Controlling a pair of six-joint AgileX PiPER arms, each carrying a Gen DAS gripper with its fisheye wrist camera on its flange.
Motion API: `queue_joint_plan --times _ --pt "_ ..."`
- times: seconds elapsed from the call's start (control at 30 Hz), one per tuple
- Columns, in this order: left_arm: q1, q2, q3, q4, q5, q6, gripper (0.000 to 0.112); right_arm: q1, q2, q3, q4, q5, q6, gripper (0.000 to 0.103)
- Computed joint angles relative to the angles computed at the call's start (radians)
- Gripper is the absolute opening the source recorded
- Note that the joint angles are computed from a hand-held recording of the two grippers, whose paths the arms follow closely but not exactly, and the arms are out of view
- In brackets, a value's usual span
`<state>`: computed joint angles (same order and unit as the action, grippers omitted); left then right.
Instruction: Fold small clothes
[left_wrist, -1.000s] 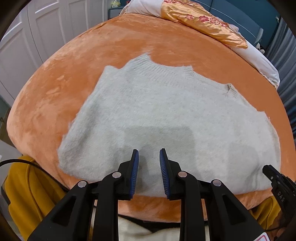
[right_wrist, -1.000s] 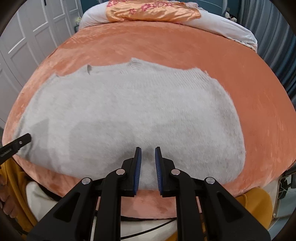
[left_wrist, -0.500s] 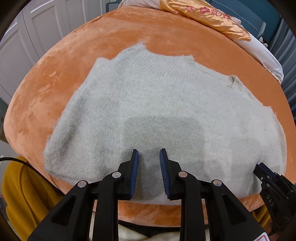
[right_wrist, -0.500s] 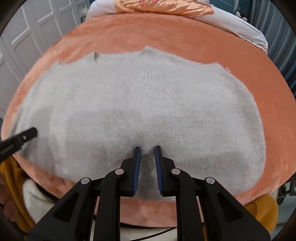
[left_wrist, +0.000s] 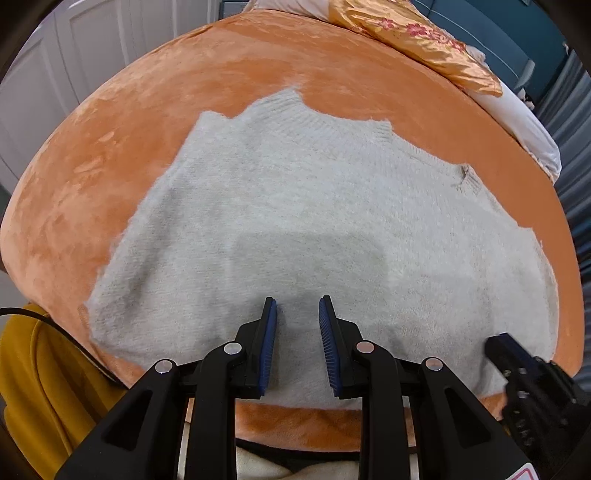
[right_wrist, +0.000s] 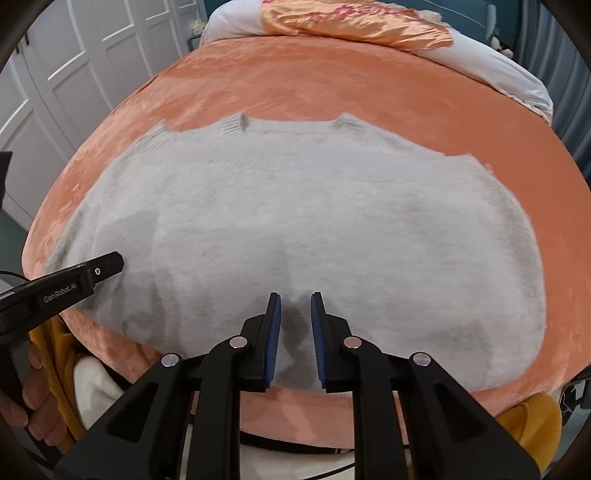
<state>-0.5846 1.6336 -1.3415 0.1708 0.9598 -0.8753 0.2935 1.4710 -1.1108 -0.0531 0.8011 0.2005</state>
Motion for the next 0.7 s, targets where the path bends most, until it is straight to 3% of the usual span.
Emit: queue_joint_plan --times 0.3,0.53,0.57,0.6,0.63,0.7 --pt "0.072 -0.068 0.08 -0.038 -0.029 0.02 0.024 0.056 0.031 -0.018 -0.102 0.005 0.081 0.019" --pt "0.097 -0.076 0.069 -0.046 -0.029 0.035 0.024 -0.094 -0.058 0.001 -0.049 -0.003 0.03 0.021" --pt "0.103 -0.08 0.06 -0.033 -0.03 0.025 0.024 -0.127 -0.069 0.002 -0.054 -0.011 0.017 0.024" --pt "0.114 -0.08 0.047 -0.025 -0.032 0.027 0.026 -0.167 -0.077 -0.001 -0.068 -0.023 0.011 0.032" --pt "0.127 -0.075 0.031 -0.021 -0.032 0.038 0.034 -0.211 -0.072 -0.013 -0.066 -0.033 -0.007 0.041" --pt "0.161 -0.044 -0.025 -0.008 -0.031 0.057 0.043 -0.306 -0.047 -0.047 -0.039 -0.045 -0.048 0.044"
